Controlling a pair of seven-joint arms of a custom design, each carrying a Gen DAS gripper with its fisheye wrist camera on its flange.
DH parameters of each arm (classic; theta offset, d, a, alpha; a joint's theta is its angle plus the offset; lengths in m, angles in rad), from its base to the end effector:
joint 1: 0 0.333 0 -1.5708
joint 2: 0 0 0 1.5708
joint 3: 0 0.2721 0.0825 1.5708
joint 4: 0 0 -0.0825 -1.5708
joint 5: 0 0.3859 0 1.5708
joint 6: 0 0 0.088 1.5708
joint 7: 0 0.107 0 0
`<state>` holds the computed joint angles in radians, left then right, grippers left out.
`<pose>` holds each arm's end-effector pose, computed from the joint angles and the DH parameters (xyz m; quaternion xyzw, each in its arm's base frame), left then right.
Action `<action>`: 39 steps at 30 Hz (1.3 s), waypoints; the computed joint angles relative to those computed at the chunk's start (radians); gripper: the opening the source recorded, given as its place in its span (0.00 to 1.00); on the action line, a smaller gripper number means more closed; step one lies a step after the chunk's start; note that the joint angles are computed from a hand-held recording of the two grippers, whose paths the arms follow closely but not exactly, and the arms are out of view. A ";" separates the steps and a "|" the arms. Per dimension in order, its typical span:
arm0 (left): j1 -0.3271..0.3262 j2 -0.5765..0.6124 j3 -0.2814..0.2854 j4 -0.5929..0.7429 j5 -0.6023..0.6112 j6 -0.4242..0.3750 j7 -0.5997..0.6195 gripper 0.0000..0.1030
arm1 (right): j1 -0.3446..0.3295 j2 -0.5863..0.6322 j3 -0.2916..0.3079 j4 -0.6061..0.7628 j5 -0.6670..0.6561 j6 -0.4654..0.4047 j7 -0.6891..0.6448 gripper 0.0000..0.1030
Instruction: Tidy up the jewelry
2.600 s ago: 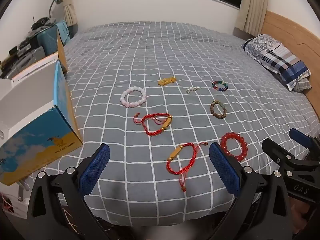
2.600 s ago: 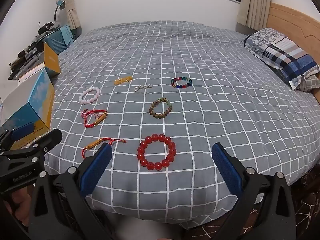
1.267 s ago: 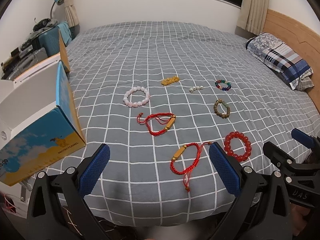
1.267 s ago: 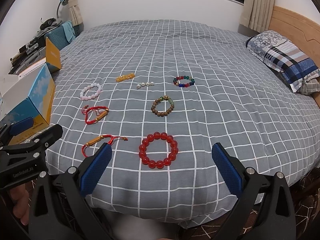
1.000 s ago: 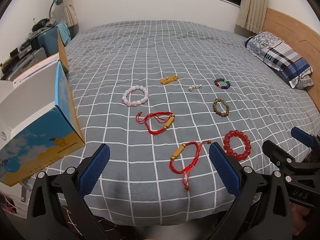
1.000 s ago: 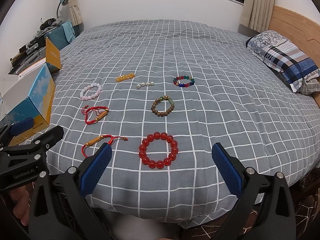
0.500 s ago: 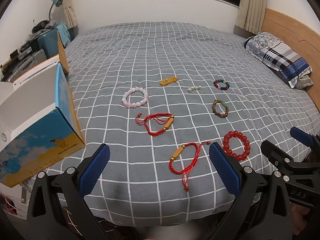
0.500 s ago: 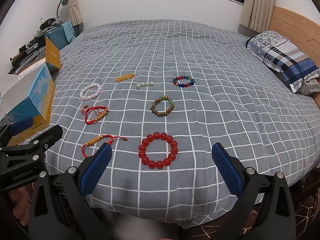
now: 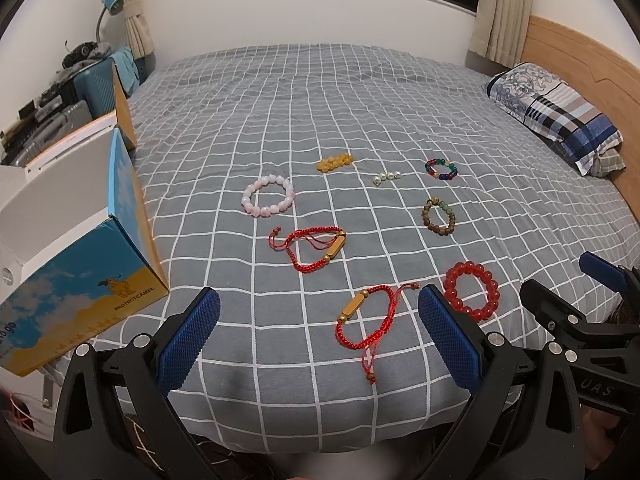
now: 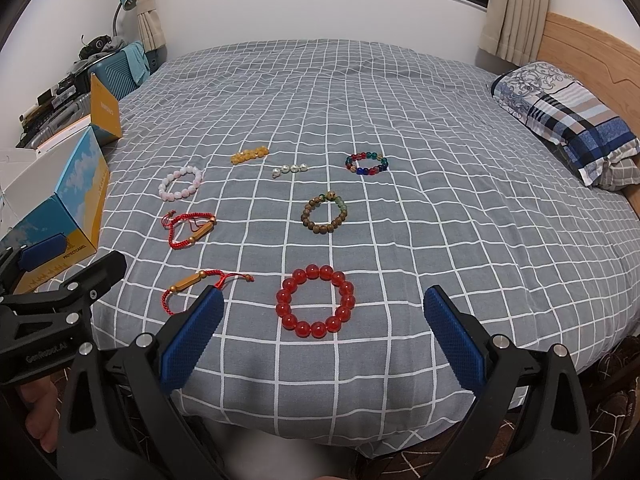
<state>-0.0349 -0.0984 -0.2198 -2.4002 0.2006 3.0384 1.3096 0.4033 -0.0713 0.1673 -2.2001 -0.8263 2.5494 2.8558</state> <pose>0.5127 -0.1500 0.3928 -0.5932 0.7199 -0.2798 0.2272 0.4621 0.3090 0.4099 -0.6261 0.6971 -0.2641 0.2288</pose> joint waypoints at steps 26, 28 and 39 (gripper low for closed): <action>-0.012 0.033 0.020 0.055 0.014 -0.048 -0.025 0.94 | -0.005 -0.007 -0.003 0.022 0.002 -0.024 -0.021 0.93; -0.019 0.049 0.026 0.085 0.005 -0.071 -0.016 0.94 | -0.008 0.002 -0.006 0.048 0.011 -0.041 -0.042 0.93; -0.062 0.198 0.070 0.313 -0.016 -0.177 0.019 0.94 | -0.014 0.175 -0.057 0.275 0.100 -0.091 -0.208 0.93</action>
<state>-0.0967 0.0999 -0.1498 -2.0875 0.1848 2.8611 1.3284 0.3896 0.1034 0.1105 -1.9250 -0.7267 2.4587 2.6478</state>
